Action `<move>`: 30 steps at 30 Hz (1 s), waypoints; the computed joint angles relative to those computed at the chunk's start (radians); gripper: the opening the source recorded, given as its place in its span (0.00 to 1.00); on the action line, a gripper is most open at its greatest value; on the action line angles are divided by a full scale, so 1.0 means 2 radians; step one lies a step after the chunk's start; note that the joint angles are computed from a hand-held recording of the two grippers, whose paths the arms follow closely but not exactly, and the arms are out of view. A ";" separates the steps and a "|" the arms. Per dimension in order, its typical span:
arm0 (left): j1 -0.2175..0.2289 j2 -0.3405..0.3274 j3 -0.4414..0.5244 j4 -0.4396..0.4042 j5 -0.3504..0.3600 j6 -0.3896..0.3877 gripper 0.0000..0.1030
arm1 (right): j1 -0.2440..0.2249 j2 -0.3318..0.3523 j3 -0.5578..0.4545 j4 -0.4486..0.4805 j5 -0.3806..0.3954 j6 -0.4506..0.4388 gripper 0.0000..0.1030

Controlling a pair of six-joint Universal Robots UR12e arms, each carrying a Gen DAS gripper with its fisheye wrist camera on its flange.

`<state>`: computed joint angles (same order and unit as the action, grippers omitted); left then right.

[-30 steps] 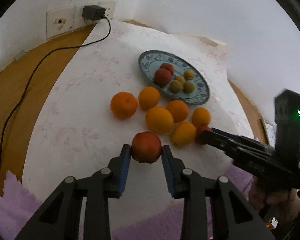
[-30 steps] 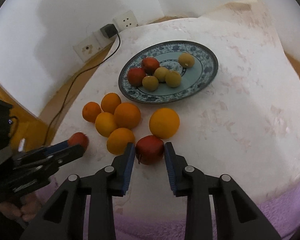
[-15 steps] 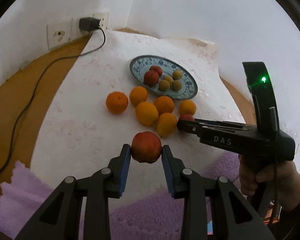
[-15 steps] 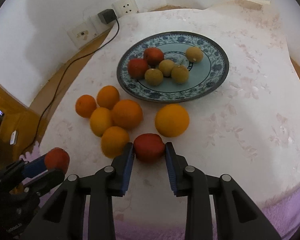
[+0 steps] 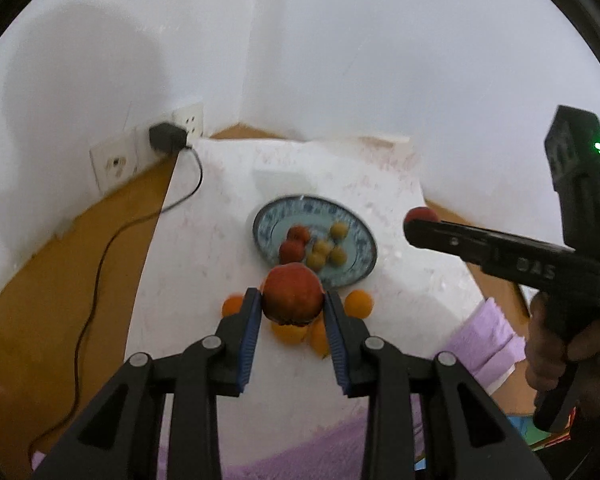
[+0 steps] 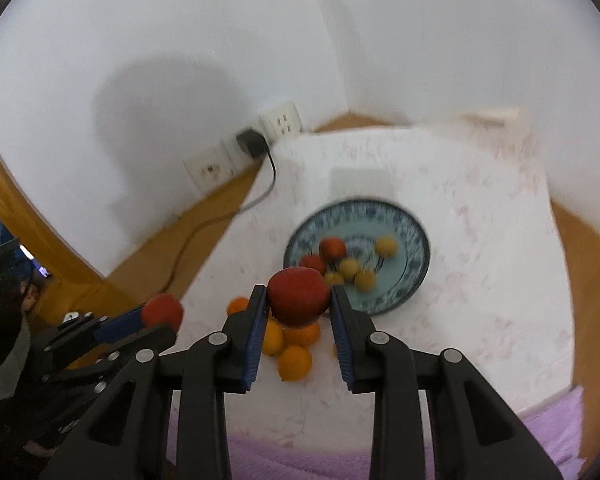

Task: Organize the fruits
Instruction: 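Carry both red apples onto the plate beside the others and open both tools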

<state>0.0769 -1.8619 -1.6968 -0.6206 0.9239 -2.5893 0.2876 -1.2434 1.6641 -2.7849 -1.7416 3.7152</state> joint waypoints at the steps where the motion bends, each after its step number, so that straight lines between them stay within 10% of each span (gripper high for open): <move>1: -0.001 0.000 0.003 -0.002 -0.004 0.001 0.32 | 0.000 -0.004 0.001 -0.002 -0.003 0.002 0.31; 15: -0.018 -0.005 0.034 -0.036 -0.035 0.029 0.32 | 0.000 -0.027 0.012 -0.004 -0.064 0.007 0.31; 30: -0.038 -0.061 0.092 -0.056 -0.024 0.017 0.32 | -0.044 0.000 0.002 0.015 -0.028 0.007 0.31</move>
<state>0.0011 -1.9844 -1.5136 -0.7333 0.8763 -2.5545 0.2005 -1.2444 1.6672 -2.7556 -1.7980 3.7294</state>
